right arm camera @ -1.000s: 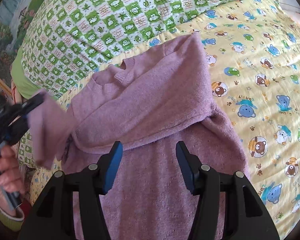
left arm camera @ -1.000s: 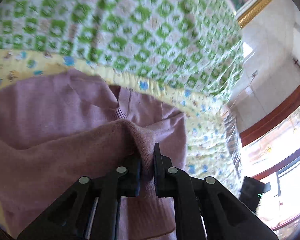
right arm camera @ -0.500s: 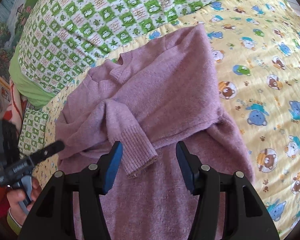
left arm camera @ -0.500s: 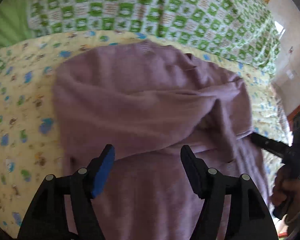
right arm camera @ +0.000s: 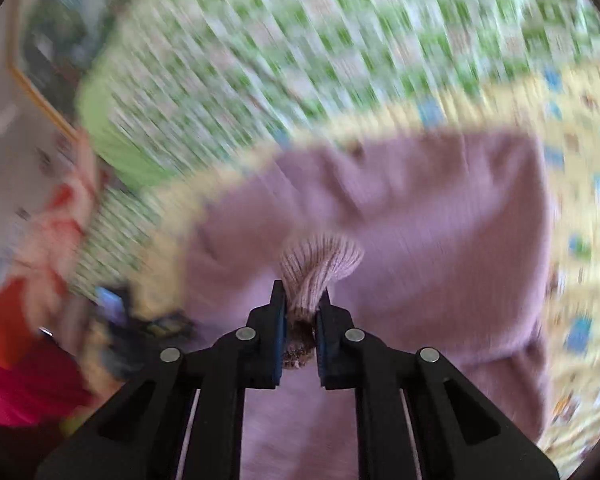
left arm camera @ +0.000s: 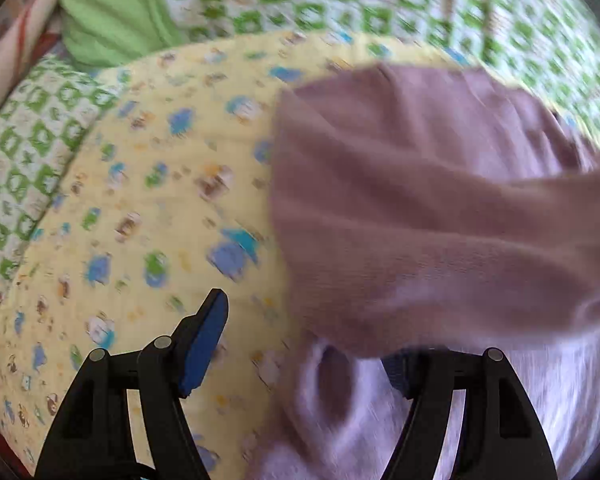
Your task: Fold small clothes
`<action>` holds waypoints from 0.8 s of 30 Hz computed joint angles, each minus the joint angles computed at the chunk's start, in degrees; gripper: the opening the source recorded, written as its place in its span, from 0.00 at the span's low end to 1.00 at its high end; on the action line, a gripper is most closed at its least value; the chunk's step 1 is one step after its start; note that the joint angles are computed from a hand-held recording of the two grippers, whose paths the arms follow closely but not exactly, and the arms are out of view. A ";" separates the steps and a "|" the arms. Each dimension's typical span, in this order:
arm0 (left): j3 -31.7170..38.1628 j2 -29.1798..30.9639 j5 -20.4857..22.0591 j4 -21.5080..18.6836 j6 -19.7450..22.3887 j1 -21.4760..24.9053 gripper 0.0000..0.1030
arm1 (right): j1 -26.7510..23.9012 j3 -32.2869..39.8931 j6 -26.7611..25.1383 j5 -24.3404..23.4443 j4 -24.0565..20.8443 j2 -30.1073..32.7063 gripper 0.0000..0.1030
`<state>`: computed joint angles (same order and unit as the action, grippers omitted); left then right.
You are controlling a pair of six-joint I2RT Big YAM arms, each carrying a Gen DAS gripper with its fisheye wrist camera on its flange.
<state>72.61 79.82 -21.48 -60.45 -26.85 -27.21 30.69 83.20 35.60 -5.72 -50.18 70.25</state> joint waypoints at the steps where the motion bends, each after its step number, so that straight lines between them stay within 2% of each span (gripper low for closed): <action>1: 1.16 1.15 -0.92 0.01 -1.78 0.02 0.70 | -1.34 2.33 -0.65 -1.04 1.70 -1.07 0.13; 3: 1.04 0.58 -0.62 1.02 -4.14 1.44 0.70 | -3.25 6.72 -3.47 -1.01 1.83 -1.65 0.13; 5: 0.63 -0.20 1.39 1.84 -5.57 2.23 0.70 | -4.18 9.79 -6.24 0.97 0.01 -0.85 0.12; 6: 1.15 0.09 0.90 1.06 -5.72 2.04 0.70 | -5.25 10.02 -7.41 1.12 -1.51 -0.65 0.12; 9: 0.43 0.04 0.82 0.47 -5.71 1.73 0.68 | -9.15 5.44 -5.71 -1.18 -4.72 -0.74 0.12; 13: -1.85 -1.25 3.43 1.76 -7.18 2.72 0.68 | -11.56 -2.68 -5.36 -1.25 -7.56 -0.35 0.12; 17: -2.34 -1.64 4.26 2.17 -7.42 2.92 0.68 | -12.49 -6.42 -5.49 -2.08 -6.28 -0.42 0.12; 21: -2.51 -1.76 4.18 2.22 -7.73 2.58 0.68 | -11.95 -5.85 -10.13 -1.09 0.83 -2.48 0.12; 22: -2.65 -1.78 4.46 2.22 -7.91 2.53 0.68 | -11.81 -4.97 -12.26 0.04 0.81 -2.21 0.12; 24: -2.78 -1.54 5.42 2.00 -7.82 2.58 0.68 | -12.56 -5.08 -13.36 -0.08 -0.26 -1.76 0.12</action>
